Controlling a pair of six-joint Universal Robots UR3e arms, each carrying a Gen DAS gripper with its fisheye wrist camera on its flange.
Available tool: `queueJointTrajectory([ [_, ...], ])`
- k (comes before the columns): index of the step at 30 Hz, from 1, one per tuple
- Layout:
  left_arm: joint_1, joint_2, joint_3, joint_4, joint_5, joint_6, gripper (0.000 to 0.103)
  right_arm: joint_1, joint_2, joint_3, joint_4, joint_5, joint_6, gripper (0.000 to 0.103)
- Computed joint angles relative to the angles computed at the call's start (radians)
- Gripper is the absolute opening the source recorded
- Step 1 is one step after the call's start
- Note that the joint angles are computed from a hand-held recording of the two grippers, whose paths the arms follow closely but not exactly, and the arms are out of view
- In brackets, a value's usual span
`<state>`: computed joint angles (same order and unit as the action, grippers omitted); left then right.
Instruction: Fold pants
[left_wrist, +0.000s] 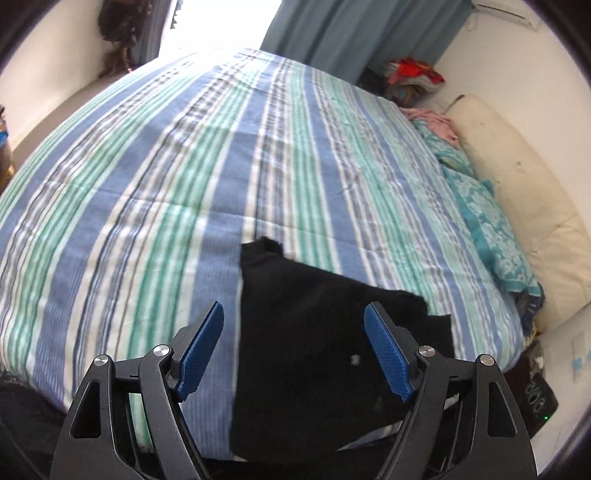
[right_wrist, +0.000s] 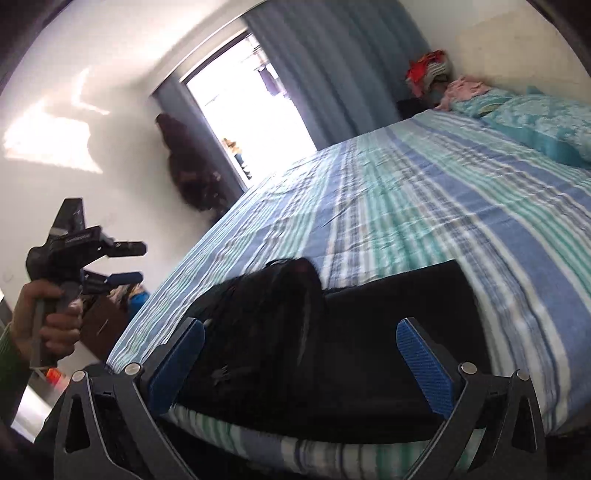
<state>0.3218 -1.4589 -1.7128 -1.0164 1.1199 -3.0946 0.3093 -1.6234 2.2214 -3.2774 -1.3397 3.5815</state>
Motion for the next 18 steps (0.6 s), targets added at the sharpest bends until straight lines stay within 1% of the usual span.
queueJointTrajectory([
  [1,0.032,0.039,-0.089,0.046,0.010,0.008,0.080,0.039,0.049,-0.086,0.078,0.020,-0.048,0.103],
  [3,0.092,0.104,-0.245,0.133,0.029,0.019,0.080,0.102,0.145,-0.265,0.238,0.021,-0.130,0.099],
  [6,0.184,0.184,-0.446,0.236,0.032,0.021,0.079,0.139,0.304,-0.547,0.503,0.027,-0.154,0.098],
  [7,0.211,0.203,-0.495,0.253,0.032,0.029,0.079,0.151,0.350,-0.623,0.575,-0.005,-0.157,0.098],
  [8,0.232,0.219,-0.531,0.260,0.032,0.044,0.079,0.167,0.391,-0.682,0.621,-0.064,-0.159,0.093],
  [9,0.249,0.227,-0.550,0.258,0.036,0.064,0.078,0.182,0.421,-0.727,0.666,-0.145,-0.169,0.084],
  [10,0.257,0.233,-0.554,0.253,0.042,0.078,0.078,0.193,0.434,-0.753,0.723,-0.249,-0.171,0.081],
  [11,0.270,0.243,-0.560,0.251,0.038,0.090,0.078,0.181,0.423,-0.737,0.751,-0.305,-0.159,0.081],
  [12,0.288,0.260,-0.568,0.255,0.025,0.100,0.078,0.148,0.385,-0.679,0.732,-0.302,-0.117,0.080],
  [13,0.308,0.277,-0.577,0.260,0.006,0.110,0.078,0.127,0.334,-0.614,0.714,-0.330,-0.060,0.080],
  [14,0.313,0.279,-0.581,0.274,-0.005,0.111,0.078,0.128,0.291,-0.567,0.720,-0.395,-0.011,0.080],
  [15,0.311,0.260,-0.577,0.295,-0.009,0.111,0.078,0.125,0.249,-0.536,0.732,-0.444,0.009,0.080],
  [16,0.303,0.244,-0.573,0.308,-0.009,0.108,0.078,0.111,0.204,-0.490,0.711,-0.446,0.010,0.080],
  [17,0.291,0.225,-0.567,0.318,-0.007,0.102,0.078,0.086,0.156,-0.432,0.671,-0.406,0.005,0.080],
  [18,0.284,0.210,-0.567,0.323,-0.010,0.103,0.078,0.054,0.116,-0.390,0.641,-0.343,-0.001,0.080],
])
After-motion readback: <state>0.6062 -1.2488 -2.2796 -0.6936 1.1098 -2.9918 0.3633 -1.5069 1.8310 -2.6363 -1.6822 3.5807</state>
